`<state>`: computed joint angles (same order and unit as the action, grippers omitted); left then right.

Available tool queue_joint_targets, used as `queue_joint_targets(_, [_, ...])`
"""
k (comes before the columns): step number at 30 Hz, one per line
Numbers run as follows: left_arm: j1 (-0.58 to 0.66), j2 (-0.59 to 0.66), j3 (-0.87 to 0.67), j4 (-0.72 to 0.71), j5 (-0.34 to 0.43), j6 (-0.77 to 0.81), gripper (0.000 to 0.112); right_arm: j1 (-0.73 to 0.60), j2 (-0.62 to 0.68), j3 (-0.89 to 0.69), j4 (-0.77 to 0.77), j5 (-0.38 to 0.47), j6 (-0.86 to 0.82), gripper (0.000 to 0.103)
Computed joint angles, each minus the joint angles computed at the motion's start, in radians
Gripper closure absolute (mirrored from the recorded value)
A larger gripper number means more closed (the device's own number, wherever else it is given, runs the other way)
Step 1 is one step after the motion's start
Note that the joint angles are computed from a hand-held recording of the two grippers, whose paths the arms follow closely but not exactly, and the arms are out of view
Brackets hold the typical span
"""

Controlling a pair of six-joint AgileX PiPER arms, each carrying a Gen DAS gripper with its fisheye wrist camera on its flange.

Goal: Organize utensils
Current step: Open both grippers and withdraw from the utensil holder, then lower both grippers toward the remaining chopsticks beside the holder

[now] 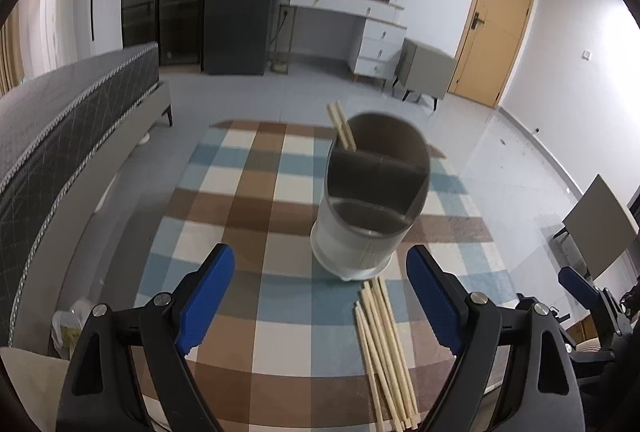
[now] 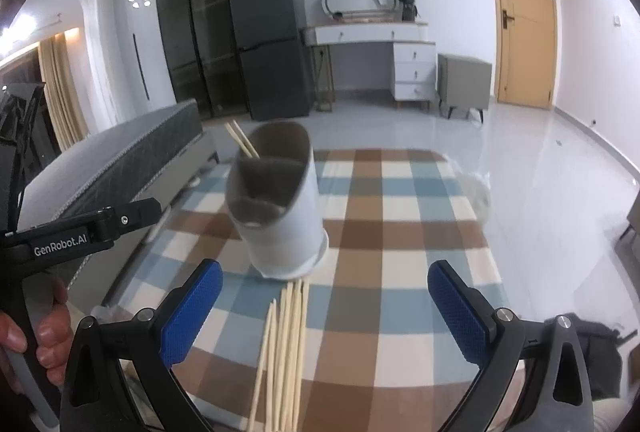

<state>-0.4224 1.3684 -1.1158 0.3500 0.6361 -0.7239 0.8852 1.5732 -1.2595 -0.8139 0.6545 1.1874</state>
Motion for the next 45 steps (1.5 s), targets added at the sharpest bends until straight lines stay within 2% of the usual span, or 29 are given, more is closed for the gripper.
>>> queue_joint_targets(6, [0.016,0.041,0.04,-0.045,-0.035,0.046,0.028,-0.039,0.062,-0.044,0.151,0.002,-0.137,0.0])
queue_joint_targets(10, [0.069,0.097,0.0,-0.194,-0.01,0.17,0.028,-0.061,0.11,-0.081,0.241,0.01,-0.223,0.0])
queue_joint_targets(15, [0.104,0.15,-0.045,-0.241,0.046,0.194,0.028,-0.091,0.173,-0.128,0.334,0.024,-0.305,0.001])
queue_joint_targets(19, [0.132,0.192,-0.086,-0.276,0.108,0.2,0.028,-0.097,0.237,-0.181,0.336,0.068,-0.309,0.001])
queue_joint_targets(21, [0.151,0.201,-0.093,-0.308,0.115,0.218,0.028,-0.108,0.271,-0.211,0.372,0.081,-0.344,0.002])
queue_joint_targets(29, [0.191,0.216,-0.109,-0.362,0.123,0.241,0.028,-0.151,0.419,-0.372,0.477,0.13,-0.497,0.019])
queue_joint_targets(33, [0.212,0.242,-0.125,-0.391,0.135,0.263,0.028,-0.178,0.496,-0.46,0.553,0.171,-0.566,0.031])
queue_joint_targets(36, [0.221,0.251,-0.129,-0.402,0.139,0.27,0.028,-0.187,0.548,-0.524,0.586,0.211,-0.599,0.039])
queue_joint_targets(39, [0.229,0.261,-0.136,-0.412,0.145,0.279,0.028,-0.188,0.581,-0.567,0.601,0.229,-0.617,0.041])
queue_joint_targets(45, [0.236,0.278,-0.143,-0.415,0.157,0.278,0.028,-0.192,0.646,-0.65,0.615,0.273,-0.648,0.056])
